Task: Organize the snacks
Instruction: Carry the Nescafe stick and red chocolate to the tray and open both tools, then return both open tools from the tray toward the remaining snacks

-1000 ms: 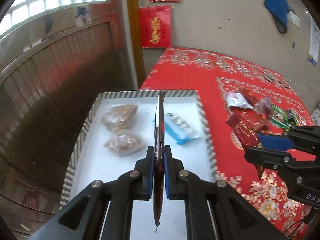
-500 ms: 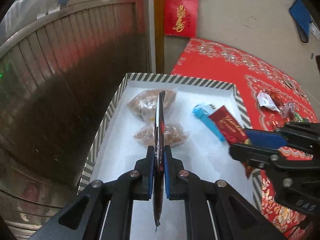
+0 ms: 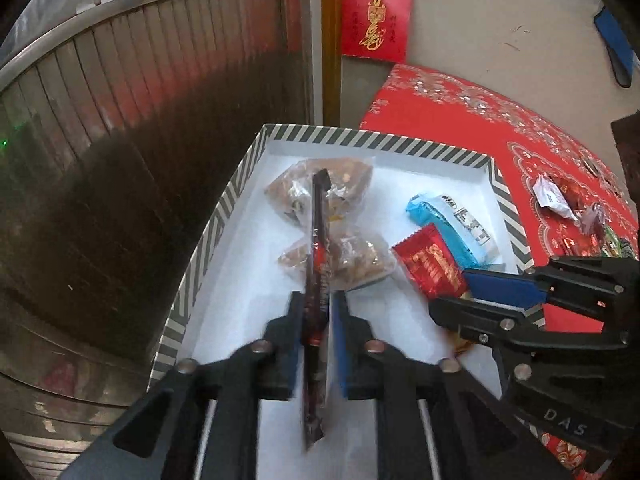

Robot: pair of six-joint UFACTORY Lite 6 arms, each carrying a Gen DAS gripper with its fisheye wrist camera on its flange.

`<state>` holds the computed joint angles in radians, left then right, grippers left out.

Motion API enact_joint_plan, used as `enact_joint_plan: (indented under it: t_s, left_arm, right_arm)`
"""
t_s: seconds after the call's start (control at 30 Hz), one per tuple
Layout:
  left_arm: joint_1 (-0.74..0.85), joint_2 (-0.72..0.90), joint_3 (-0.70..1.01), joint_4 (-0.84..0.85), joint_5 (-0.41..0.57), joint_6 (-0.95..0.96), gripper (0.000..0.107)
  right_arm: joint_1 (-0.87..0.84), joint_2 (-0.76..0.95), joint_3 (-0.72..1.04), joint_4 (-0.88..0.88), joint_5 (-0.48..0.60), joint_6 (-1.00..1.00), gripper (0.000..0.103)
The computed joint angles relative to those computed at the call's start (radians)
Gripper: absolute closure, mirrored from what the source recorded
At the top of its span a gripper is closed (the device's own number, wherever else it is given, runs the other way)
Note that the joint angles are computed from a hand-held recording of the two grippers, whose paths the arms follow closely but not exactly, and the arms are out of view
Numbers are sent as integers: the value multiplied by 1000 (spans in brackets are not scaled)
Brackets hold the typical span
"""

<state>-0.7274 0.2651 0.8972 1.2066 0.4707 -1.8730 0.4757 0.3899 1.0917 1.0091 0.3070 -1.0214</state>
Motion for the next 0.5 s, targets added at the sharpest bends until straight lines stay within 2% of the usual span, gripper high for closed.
enact_joint_plan:
  t_s: [0.07, 0.2, 0.5]
  left_arm:
    - [-5, 0, -1, -7, 23, -13, 51]
    - [3, -53, -46, 16, 13, -66, 31]
    - [-74, -78, -23, -20, 75, -58, 19]
  right_arm:
    - [10, -1, 3, -19, -4, 20, 77]
    - [2, -27, -23, 22, -5, -4, 75]
    - [-45, -202, -175, 77, 8, -61, 75]
